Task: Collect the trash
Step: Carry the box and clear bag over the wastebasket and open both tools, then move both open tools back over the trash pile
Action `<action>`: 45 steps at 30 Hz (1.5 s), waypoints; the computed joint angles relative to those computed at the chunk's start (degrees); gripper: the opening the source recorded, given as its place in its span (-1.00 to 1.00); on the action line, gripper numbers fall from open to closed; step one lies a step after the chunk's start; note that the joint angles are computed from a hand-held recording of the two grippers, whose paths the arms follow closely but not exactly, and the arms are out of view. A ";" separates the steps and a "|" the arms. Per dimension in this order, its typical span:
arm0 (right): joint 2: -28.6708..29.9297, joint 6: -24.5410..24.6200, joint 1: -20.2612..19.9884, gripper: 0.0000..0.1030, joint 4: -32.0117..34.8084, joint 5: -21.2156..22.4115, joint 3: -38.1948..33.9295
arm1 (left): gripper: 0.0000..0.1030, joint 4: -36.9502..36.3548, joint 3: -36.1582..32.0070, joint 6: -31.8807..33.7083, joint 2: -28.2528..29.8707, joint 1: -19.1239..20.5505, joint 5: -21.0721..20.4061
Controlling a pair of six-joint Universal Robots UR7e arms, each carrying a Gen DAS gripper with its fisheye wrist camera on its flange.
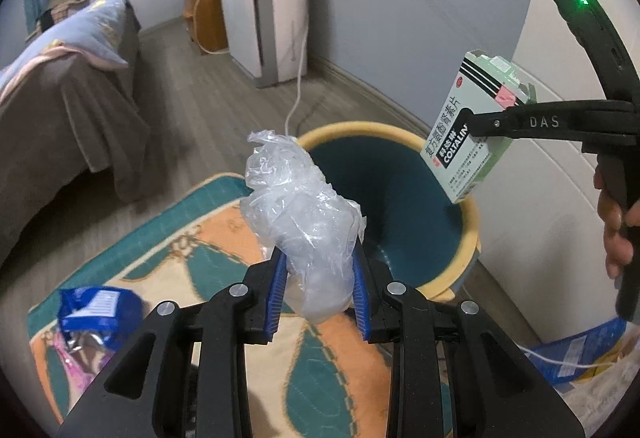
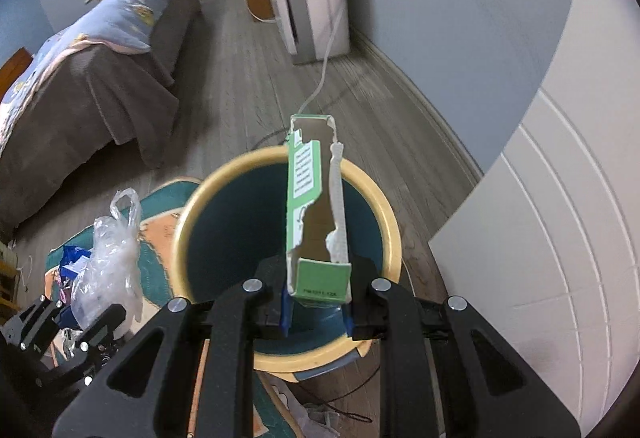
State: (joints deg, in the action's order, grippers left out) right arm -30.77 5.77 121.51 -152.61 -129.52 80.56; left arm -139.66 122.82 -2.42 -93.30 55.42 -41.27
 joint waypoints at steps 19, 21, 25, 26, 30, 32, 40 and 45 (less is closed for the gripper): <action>3.37 -9.11 1.18 0.34 -12.82 -3.45 -0.57 | 0.50 -13.15 1.07 7.32 5.31 0.63 1.96; 3.01 -7.71 1.17 0.55 -12.26 -3.03 -0.54 | 0.62 -12.98 1.72 7.47 4.34 0.15 2.78; 2.40 -6.90 1.81 0.89 -12.72 -2.53 0.00 | 0.79 -12.49 3.01 6.67 2.35 -1.07 5.36; 2.31 -6.81 2.13 0.89 -12.61 -2.49 0.04 | 0.80 -11.61 3.19 6.08 1.46 -1.42 5.77; 2.16 -5.81 3.49 0.89 -11.43 -2.16 0.40 | 0.83 -8.26 4.51 3.70 -2.40 -3.55 8.68; 2.08 -5.66 4.35 0.89 -10.68 -2.29 0.53 | 0.84 -5.33 5.21 1.46 -5.10 -4.85 10.15; 1.03 -1.59 7.71 0.89 -8.18 -1.81 2.10 | 0.87 10.98 6.92 -9.76 -17.38 -11.42 15.93; 0.07 3.64 9.36 0.89 -5.30 0.61 3.16 | 0.87 30.15 5.86 -23.33 -26.10 -15.01 19.62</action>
State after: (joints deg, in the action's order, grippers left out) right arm -30.69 9.41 130.87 -157.91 -128.92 83.72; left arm -109.51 128.68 -25.75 -119.39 40.42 -21.65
